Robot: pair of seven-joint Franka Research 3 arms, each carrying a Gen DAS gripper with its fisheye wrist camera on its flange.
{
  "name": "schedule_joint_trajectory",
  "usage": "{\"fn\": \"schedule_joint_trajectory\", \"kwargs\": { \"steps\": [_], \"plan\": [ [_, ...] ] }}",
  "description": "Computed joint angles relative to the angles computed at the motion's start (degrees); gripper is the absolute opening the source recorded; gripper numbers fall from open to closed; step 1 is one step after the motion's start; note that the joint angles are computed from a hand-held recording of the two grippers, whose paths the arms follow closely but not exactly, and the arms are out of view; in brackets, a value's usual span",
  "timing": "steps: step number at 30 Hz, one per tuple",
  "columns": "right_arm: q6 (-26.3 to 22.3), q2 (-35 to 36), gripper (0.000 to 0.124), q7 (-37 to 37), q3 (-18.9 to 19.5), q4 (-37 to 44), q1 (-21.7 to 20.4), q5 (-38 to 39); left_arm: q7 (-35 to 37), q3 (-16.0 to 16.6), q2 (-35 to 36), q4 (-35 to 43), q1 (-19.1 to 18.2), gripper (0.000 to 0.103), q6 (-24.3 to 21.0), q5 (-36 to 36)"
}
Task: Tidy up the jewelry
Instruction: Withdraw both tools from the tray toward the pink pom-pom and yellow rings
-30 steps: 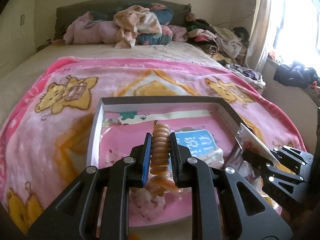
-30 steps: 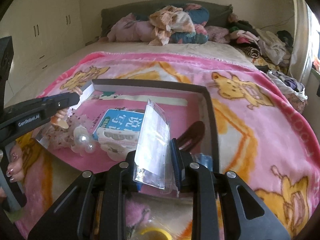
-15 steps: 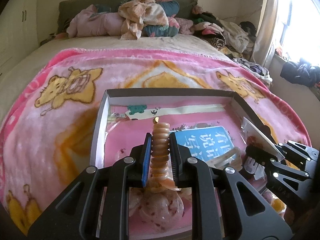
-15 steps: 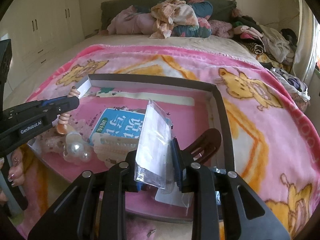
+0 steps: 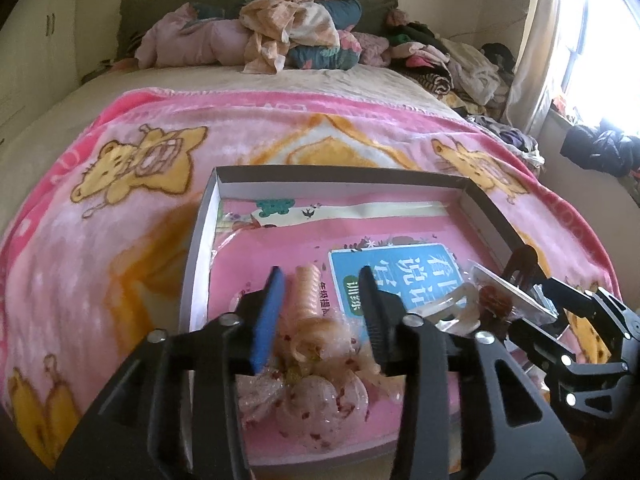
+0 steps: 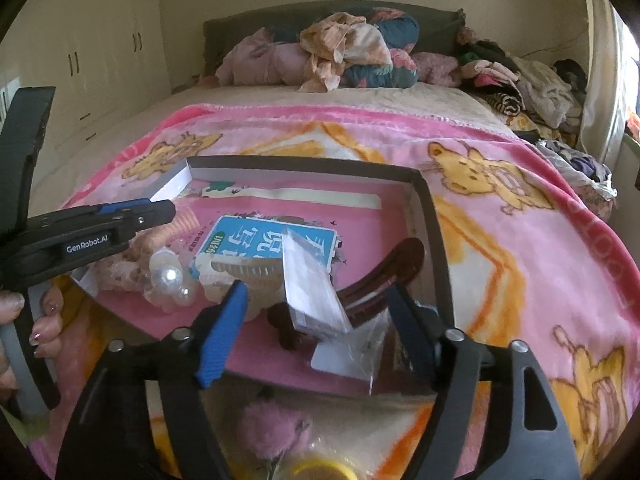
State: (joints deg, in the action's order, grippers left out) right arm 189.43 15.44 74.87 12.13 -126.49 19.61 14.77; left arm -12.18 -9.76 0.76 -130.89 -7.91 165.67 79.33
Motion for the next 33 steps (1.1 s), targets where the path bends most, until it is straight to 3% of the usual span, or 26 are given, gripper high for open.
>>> {"fn": "schedule_joint_trajectory", "kwargs": {
  "steps": [5, 9, 13, 17, 33],
  "plan": [
    [2.6, -2.3, 0.081, -0.2, -2.8, -3.3, 2.8, 0.4, -1.8, -0.6, -2.1, -1.5, -0.3, 0.054, -0.9, 1.1],
    [4.3, -4.3, 0.081, 2.8, 1.8, -6.3, -2.6, -2.5, -4.8, -1.6, -4.6, -3.2, -0.5, 0.073, -1.7, 2.9],
    [5.9, -6.4, 0.081, 6.0, 2.3, -9.1, -4.3, -5.7, -9.7, -2.5, -7.2, -4.9, -0.4, 0.090, -1.6, 6.5],
    [6.9, -8.5, 0.084, 10.8, 2.1, -11.9, -5.7, -9.9, -12.4, -3.6, -9.7, -6.5, -0.8, 0.091, -2.7, 7.5],
    [10.5, -15.5, 0.088, 18.1, -5.4, -20.7, -1.3, -17.1, -12.2, -6.8, -15.3, -10.7, -2.7, 0.091, -4.7, 5.0]
  ]
}}
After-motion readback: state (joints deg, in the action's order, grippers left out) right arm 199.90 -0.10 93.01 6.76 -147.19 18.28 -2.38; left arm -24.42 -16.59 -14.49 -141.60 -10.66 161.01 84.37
